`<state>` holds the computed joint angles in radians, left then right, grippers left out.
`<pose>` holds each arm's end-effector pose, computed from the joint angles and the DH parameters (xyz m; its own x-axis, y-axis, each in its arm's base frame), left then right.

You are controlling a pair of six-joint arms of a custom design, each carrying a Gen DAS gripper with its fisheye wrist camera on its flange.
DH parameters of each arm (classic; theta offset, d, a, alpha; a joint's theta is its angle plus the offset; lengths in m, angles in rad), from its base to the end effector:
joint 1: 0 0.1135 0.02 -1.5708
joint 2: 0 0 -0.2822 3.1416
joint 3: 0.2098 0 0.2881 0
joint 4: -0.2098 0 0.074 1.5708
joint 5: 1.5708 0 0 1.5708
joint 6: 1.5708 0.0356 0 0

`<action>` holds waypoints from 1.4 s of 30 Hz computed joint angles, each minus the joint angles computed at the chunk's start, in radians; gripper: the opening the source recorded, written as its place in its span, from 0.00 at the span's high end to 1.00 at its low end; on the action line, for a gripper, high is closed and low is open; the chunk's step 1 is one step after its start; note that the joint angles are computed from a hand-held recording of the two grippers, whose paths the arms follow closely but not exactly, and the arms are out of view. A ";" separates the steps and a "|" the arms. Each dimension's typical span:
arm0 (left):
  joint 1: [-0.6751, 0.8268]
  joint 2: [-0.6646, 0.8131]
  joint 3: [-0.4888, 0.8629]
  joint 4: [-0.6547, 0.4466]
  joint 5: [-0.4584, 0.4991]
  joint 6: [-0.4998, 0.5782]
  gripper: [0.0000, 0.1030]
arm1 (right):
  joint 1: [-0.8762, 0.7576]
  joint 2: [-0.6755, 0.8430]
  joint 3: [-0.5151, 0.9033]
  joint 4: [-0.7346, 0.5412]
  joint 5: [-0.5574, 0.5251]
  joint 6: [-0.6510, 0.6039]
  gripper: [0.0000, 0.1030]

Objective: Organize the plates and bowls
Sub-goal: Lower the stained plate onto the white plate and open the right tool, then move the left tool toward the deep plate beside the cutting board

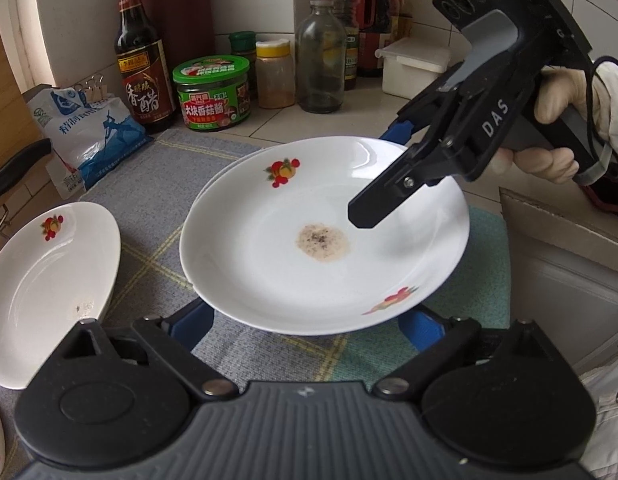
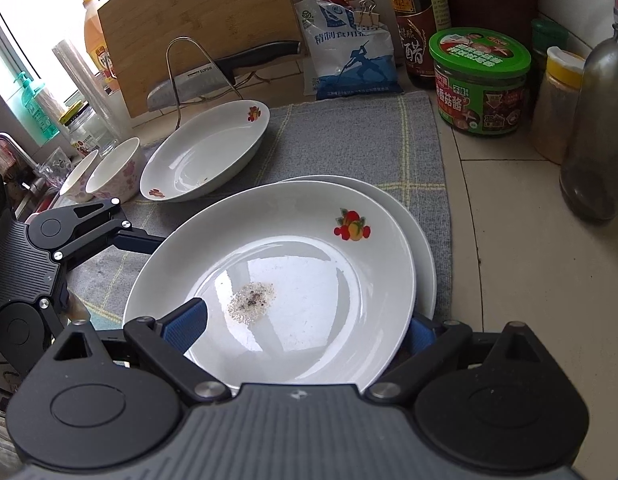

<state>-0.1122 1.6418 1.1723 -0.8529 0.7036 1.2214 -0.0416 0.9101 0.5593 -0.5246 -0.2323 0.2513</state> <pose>0.3386 -0.0613 0.2230 -0.1010 0.7324 -0.6734 0.9884 0.1513 0.0163 0.2018 -0.0002 0.2124 -0.7696 0.2742 -0.5766 0.0872 0.9398 0.3305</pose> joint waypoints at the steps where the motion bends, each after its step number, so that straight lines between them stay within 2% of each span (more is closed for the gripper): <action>1: -0.001 0.001 0.001 0.000 -0.003 -0.001 0.04 | 0.004 -0.004 0.001 -0.005 0.008 0.005 0.03; 14: 0.001 -0.011 -0.016 0.010 -0.001 -0.004 0.03 | 0.113 -0.051 0.045 -0.126 0.166 0.060 0.02; 24: 0.008 -0.030 -0.038 0.039 -0.009 -0.029 0.04 | 0.258 0.013 0.088 -0.184 0.355 0.109 0.01; 34: 0.010 -0.048 -0.060 0.064 -0.005 -0.061 0.03 | 0.309 0.037 0.092 -0.204 0.421 0.135 0.00; 37: 0.015 -0.063 -0.075 0.073 -0.005 -0.078 0.04 | 0.363 0.041 0.103 -0.217 0.501 0.126 0.00; 42: 0.041 -0.096 -0.089 0.078 0.016 -0.123 0.04 | 0.495 0.057 0.120 -0.253 0.694 0.110 0.00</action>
